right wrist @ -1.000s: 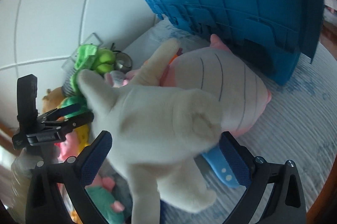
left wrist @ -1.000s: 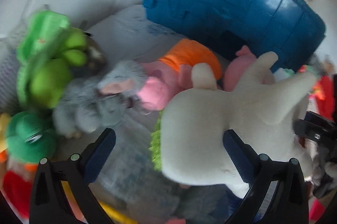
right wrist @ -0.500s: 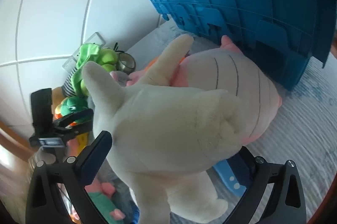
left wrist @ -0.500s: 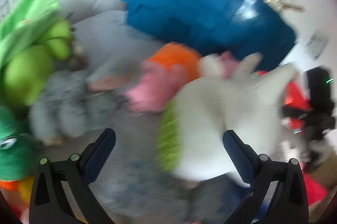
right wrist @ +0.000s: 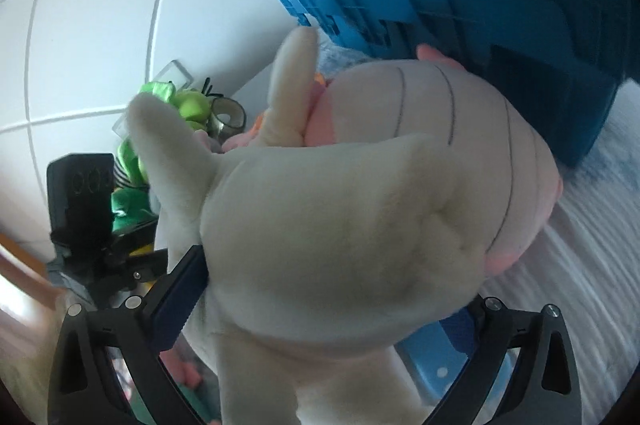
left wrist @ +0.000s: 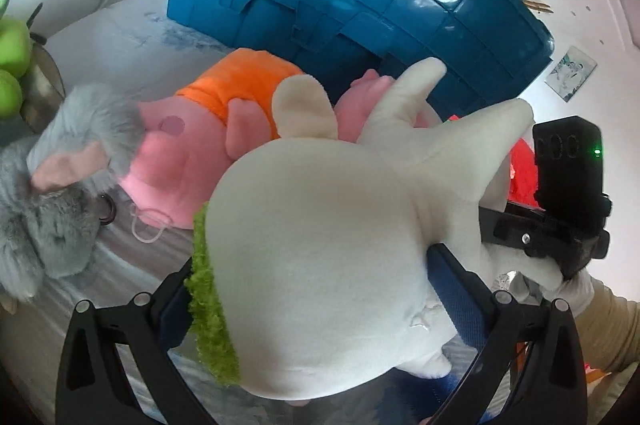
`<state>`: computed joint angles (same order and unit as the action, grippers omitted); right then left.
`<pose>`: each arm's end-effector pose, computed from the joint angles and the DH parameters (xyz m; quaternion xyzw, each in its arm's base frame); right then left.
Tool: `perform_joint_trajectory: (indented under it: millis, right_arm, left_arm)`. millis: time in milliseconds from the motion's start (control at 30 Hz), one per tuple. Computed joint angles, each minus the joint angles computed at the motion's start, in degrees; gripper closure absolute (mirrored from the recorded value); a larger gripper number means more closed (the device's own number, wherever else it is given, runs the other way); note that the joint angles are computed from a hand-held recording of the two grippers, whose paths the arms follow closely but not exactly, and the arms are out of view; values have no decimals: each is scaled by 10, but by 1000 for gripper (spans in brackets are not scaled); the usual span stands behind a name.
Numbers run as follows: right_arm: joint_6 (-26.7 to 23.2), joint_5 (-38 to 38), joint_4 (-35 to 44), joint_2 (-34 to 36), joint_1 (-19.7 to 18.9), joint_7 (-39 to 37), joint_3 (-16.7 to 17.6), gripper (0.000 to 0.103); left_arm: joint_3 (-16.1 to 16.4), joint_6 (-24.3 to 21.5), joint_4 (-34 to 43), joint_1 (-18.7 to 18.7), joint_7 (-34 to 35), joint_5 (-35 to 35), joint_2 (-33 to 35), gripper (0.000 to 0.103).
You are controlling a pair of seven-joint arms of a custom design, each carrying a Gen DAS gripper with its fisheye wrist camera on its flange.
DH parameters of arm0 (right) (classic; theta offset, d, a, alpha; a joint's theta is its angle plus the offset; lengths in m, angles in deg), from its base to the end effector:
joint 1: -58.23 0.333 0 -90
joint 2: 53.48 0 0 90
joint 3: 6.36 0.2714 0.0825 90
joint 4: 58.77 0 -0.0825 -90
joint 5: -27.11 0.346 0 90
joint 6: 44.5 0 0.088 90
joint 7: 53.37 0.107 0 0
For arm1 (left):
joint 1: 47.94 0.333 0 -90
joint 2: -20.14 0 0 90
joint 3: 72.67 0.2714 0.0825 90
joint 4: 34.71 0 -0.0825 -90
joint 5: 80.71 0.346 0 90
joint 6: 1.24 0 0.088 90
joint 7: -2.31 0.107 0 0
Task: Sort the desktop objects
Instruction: 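Lift the white plush animal up from the pile with both tools, then carry the white plush animal over the blue crate with both tools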
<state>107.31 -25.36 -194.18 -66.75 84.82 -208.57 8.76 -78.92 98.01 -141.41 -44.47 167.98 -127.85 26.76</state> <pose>0.3418 0.3375 0.4383 -0.4509 0.8021 -0.1553 0.3594 0.5307 -0.0912 0.4347 0.2023 -0.8914 0.3685 0.1692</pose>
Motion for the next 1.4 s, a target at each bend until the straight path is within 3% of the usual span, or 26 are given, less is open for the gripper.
perform_joint_trajectory:
  millis: [100,200,367,633,1033,1200,1400]
  right_arm:
    - [-68,-3,49,16,20,-38,22,5]
    - [-67,-18,41,-16,28,-20,21,5]
    - [-98,-17,62,-53,37,-59,35,5]
    - [-154,14,119,-78,54,-139,62,5]
    - [-163,75,144,-134,85,-232,81,5]
    - [-131,101,107,-193,94,-270,77,5]
    - [-116,168,32,-308,133,-360,51,5]
  left_arm:
    - [5,5,-26,3,12,-17,-35,0]
    - [14,-9,-38,8,9,-35,-67,0]
    - [41,-32,-59,15,20,-68,-146,0]
    - [86,-76,-60,32,-3,-63,-234,0]
    - [123,-84,-120,40,-78,-37,-402,0]
    - [119,-54,-182,34,-127,-28,-511,0]
    - [97,-21,-260,18,-218,-22,-647,0]
